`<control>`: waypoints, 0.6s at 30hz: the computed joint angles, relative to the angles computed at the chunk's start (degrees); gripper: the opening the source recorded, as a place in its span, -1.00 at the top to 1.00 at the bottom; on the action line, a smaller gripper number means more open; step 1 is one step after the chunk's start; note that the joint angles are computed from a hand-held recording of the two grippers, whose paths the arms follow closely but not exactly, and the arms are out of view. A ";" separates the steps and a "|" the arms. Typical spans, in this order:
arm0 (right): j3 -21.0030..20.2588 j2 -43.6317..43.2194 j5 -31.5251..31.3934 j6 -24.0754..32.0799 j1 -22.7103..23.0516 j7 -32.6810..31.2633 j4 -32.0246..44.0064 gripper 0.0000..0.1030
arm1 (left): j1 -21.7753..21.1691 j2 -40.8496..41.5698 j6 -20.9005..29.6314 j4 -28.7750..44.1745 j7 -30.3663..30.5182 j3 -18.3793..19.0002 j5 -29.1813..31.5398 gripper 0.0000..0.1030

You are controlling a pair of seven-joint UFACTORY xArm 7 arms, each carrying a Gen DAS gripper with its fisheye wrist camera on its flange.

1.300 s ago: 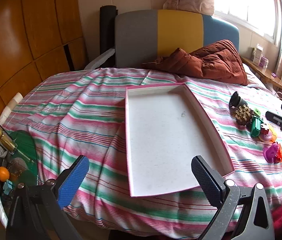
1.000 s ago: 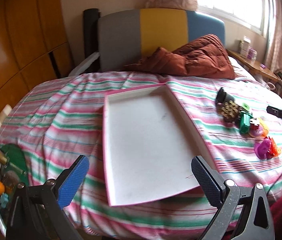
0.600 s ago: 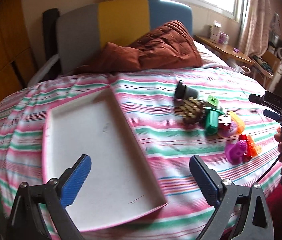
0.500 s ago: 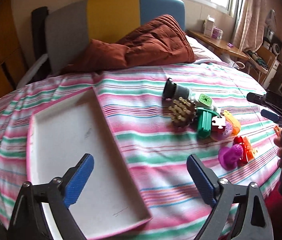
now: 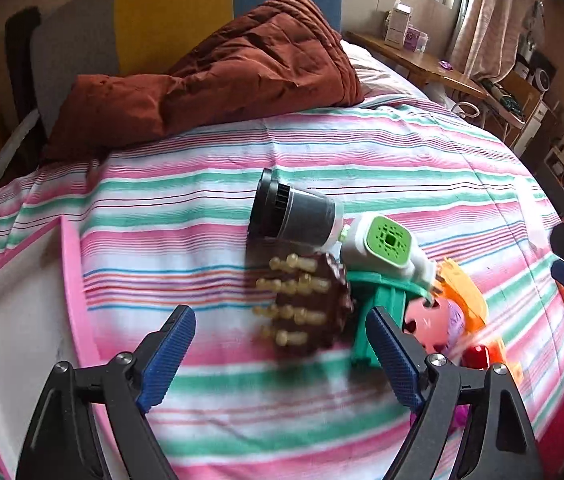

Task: Organize rigid objects
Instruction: 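Reach the left gripper toward the brown comb-like toy and close on it, then carry the brown toy with the left gripper into the tray and release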

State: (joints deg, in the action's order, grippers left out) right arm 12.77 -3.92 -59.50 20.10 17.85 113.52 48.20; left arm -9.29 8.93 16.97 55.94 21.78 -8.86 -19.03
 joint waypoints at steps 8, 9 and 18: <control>-0.04 0.82 0.19 1.63 0.57 -2.05 0.92 -0.82 | 6.15 6.40 4.68 5.84 10.59 -5.73 -13.22 -0.12; -0.11 0.84 0.15 1.96 0.67 -2.25 0.98 -0.75 | 7.00 6.13 4.83 5.49 13.22 -6.26 -16.15 -0.12; -1.70 2.11 5.95 -0.53 0.89 -6.45 0.06 -0.43 | 4.79 -3.77 2.82 -4.40 23.14 -2.56 -26.05 0.16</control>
State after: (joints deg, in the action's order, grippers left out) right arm 11.07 -1.81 -53.54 19.57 18.74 107.07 48.25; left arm -4.51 5.15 19.80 51.54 44.92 -11.43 -45.08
